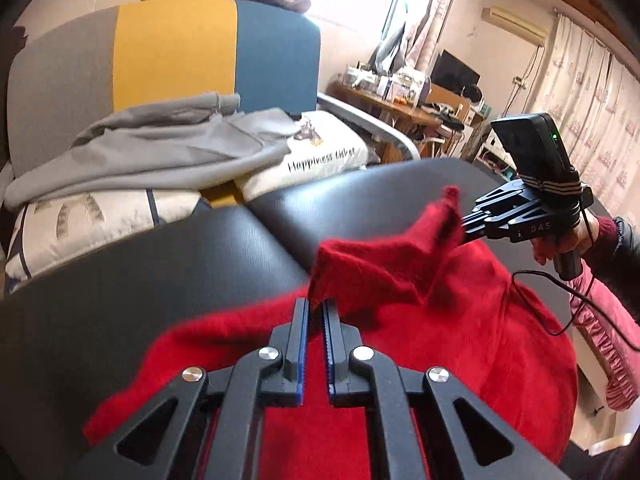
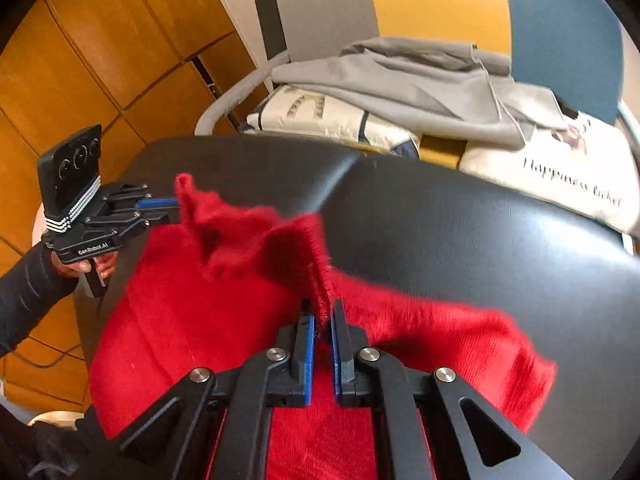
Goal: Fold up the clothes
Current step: 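Grasp the red sweater collar edge with both grippers, then fold the collar edge over toward the hem with both grippers, release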
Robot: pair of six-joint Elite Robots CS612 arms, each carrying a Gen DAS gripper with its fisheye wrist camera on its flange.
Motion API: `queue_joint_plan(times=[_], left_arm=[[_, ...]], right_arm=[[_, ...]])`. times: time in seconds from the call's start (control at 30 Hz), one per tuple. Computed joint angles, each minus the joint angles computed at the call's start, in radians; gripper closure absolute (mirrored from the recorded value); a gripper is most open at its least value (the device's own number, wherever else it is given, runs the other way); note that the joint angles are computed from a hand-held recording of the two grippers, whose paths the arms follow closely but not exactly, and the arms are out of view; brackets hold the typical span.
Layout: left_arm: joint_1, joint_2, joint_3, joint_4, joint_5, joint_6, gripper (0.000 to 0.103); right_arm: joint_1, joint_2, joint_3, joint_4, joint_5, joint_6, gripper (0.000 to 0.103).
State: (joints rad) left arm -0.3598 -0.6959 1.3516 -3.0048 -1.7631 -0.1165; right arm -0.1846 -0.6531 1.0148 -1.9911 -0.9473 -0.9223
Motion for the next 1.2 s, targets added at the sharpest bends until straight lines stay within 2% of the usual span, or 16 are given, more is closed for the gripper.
queue_joint_plan(times=[0.17, 0.27, 0.37, 0.47, 0.53, 0.6, 0.67, 0.73, 0.87, 0.9, 0.97, 1.07, 1.13, 1.2], left_arm=[[-0.015, -0.010, 0.047, 0.035, 0.024, 0.021, 0.097], [-0.014, -0.019, 0.077, 0.026, 0.024, 0.010, 0.097], [-0.004, -0.035, 0.105, -0.007, 0.010, -0.034, 0.097], [0.006, -0.050, 0.123, -0.080, 0.006, -0.087, 0.097], [0.012, -0.051, 0.121, -0.129, -0.005, -0.117, 0.095], [0.008, -0.035, 0.083, -0.128, -0.015, -0.110, 0.095], [0.001, -0.014, 0.036, -0.108, -0.029, -0.090, 0.094], [-0.010, 0.007, -0.007, -0.052, -0.041, -0.056, 0.094], [-0.036, 0.024, -0.031, 0.059, 0.009, 0.009, 0.094], [-0.041, 0.026, -0.030, 0.070, 0.021, 0.019, 0.094], [-0.042, 0.027, -0.006, 0.020, 0.024, -0.003, 0.094], [-0.047, 0.028, 0.014, -0.027, 0.046, -0.036, 0.094], [-0.057, 0.032, 0.020, -0.051, 0.084, -0.028, 0.094], [-0.058, 0.032, 0.020, -0.051, 0.090, -0.028, 0.094]], right_arm=[[-0.011, -0.007, 0.064, -0.043, -0.002, 0.033, 0.096], [-0.017, -0.014, 0.083, -0.071, -0.008, 0.059, 0.094], [-0.019, -0.022, 0.086, -0.054, -0.046, 0.058, 0.093], [-0.024, -0.050, 0.119, -0.099, -0.067, 0.068, 0.091], [-0.033, -0.075, 0.153, -0.154, -0.019, 0.088, 0.091], [-0.032, -0.093, 0.175, -0.190, 0.040, 0.094, 0.091], [-0.019, -0.104, 0.192, -0.213, 0.069, 0.084, 0.091], [0.001, -0.101, 0.200, -0.230, 0.048, 0.077, 0.091], [0.026, -0.085, 0.209, -0.260, -0.051, 0.099, 0.090], [0.024, -0.081, 0.215, -0.271, -0.069, 0.120, 0.090], [0.014, -0.073, 0.223, -0.284, -0.085, 0.163, 0.089], [-0.009, -0.061, 0.233, -0.294, -0.006, 0.208, 0.089], [-0.012, -0.057, 0.243, -0.329, 0.014, 0.227, 0.090], [-0.016, -0.054, 0.254, -0.364, 0.035, 0.241, 0.090]])
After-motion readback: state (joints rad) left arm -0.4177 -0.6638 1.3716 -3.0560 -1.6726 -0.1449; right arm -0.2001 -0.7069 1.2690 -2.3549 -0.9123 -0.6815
